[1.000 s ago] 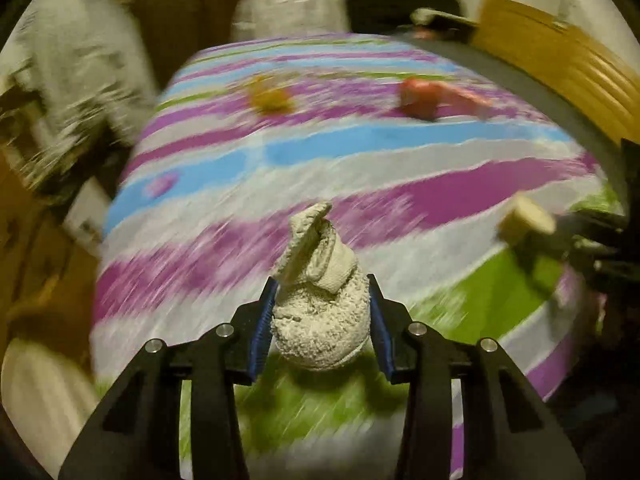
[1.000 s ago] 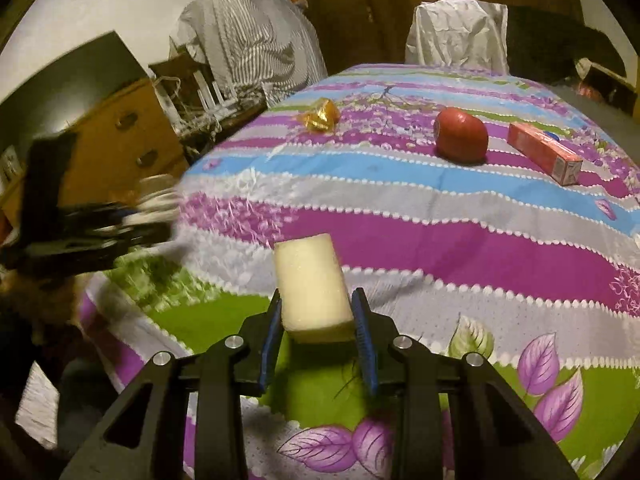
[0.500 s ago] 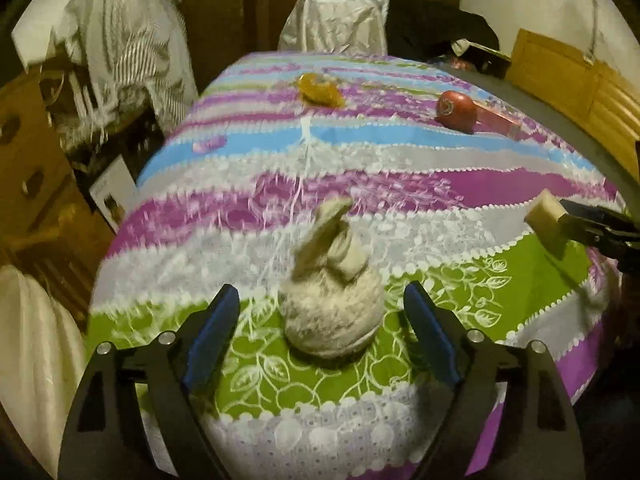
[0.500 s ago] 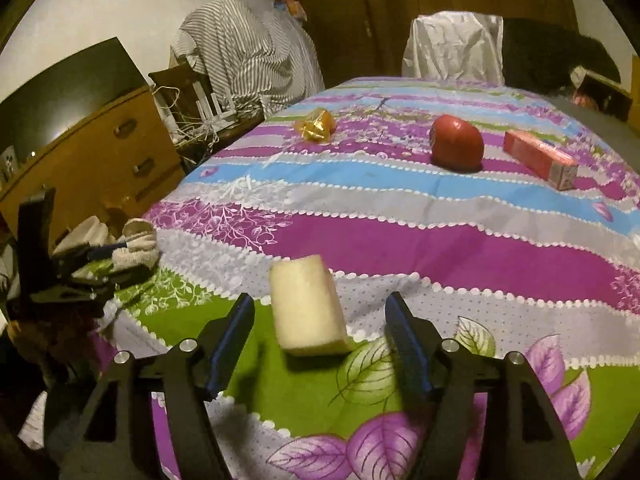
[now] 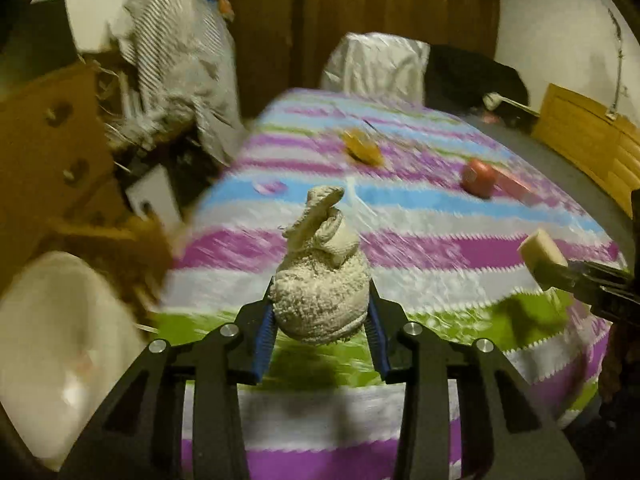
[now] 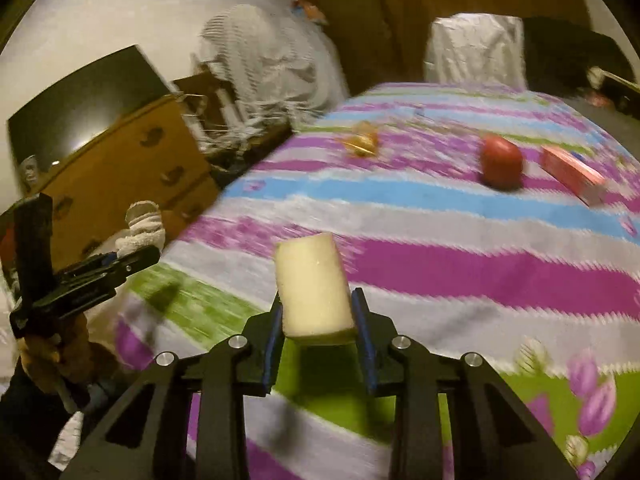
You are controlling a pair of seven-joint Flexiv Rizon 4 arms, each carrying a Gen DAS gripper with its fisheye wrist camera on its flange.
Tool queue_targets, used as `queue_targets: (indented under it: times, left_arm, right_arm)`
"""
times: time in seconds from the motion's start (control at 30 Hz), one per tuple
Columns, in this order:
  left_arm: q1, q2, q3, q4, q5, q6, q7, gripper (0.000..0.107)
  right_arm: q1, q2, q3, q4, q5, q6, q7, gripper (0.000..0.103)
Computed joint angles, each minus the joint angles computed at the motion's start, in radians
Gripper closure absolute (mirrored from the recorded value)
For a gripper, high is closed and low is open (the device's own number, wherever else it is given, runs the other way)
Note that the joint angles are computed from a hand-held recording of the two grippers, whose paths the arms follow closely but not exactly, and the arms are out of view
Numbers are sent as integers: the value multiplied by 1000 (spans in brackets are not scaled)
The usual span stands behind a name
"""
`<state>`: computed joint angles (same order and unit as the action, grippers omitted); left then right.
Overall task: Collect trash
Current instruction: 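Carry the sponge block and cloth bundle over to the white bucket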
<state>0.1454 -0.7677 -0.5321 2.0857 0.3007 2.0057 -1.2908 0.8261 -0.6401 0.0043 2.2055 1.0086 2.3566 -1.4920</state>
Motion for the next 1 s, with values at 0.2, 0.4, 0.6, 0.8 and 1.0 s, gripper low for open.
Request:
queue_targets:
  times: [0.2, 0.4, 0.6, 0.8, 1.0]
  left_arm:
    - [-6, 175, 117, 32, -108, -16, -81, 70]
    - [-48, 237, 299, -9, -236, -65, -108, 70]
    - [-81, 226, 427, -54, -335, -109, -85, 70]
    - [-86, 195, 462, -64, -371, -123, -46, 70]
    - [-12, 168, 406, -64, -358, -123, -25, 69]
  right_arm:
    - [150, 76, -252, -223, -23, -333, -169, 70]
    - [256, -15, -480, -517, -212, -732, -34, 70]
    - [190, -149, -447, -826, -406, -1006, 103, 70]
    - [150, -285, -425, -1056, -567, -1187, 238, 70]
    - [123, -338, -379, -1119, -675, -1233, 291, 70]
